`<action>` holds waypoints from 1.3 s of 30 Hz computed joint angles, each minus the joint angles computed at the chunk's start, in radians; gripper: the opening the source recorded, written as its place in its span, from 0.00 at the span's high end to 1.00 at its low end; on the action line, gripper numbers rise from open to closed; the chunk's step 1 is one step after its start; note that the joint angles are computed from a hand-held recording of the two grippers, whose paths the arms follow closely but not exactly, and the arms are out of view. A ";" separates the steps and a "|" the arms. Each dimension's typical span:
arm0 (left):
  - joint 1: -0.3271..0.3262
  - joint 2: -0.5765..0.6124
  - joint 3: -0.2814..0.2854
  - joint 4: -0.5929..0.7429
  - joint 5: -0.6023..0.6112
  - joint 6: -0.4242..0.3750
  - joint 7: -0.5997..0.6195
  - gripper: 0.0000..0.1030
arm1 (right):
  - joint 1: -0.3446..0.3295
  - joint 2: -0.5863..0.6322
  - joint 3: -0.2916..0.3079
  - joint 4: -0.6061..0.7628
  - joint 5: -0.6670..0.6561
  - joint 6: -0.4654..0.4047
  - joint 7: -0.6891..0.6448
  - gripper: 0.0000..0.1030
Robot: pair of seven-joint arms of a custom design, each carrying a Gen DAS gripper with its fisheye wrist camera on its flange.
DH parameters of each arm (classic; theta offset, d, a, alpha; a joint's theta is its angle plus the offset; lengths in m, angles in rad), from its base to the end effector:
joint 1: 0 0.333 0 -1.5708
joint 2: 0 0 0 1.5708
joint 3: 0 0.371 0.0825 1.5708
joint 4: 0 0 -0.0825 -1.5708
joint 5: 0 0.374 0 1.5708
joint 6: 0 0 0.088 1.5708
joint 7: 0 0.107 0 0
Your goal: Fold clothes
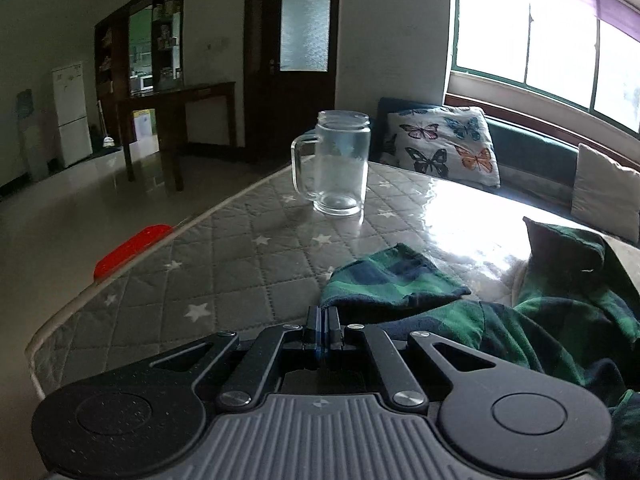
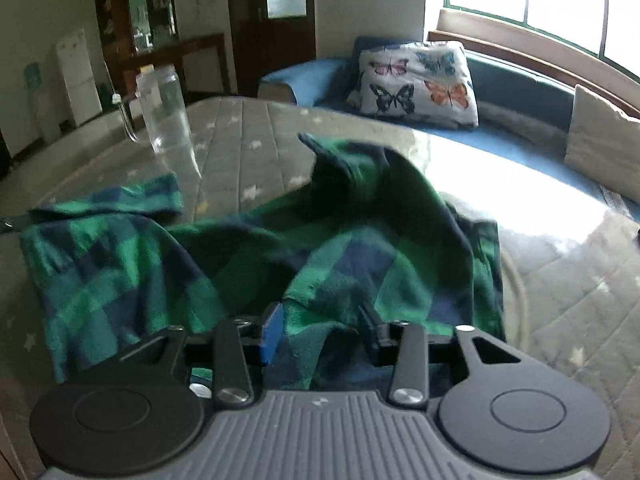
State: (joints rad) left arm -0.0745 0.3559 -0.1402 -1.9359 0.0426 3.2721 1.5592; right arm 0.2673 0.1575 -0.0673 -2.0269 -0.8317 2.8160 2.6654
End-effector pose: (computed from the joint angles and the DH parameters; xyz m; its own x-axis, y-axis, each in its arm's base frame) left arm 0.6656 -0.1360 0.4827 -0.2256 -0.9739 0.0263 -0.5441 0.1036 -0.8326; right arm 0.5979 0.1605 0.4909 -0.1709 -0.9852 -0.0134 -0.7069 0.1320 -0.6949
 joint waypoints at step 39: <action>-0.119 -0.086 0.173 -0.145 0.019 -0.026 -0.024 0.98 | -0.087 -0.378 0.079 -0.336 -0.353 -0.217 0.533 0.96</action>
State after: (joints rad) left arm -0.1937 0.2703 0.0332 -2.0813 0.0614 3.2464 1.5348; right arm 0.1807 -0.2209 0.0113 -2.3631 -1.1848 2.5995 3.1988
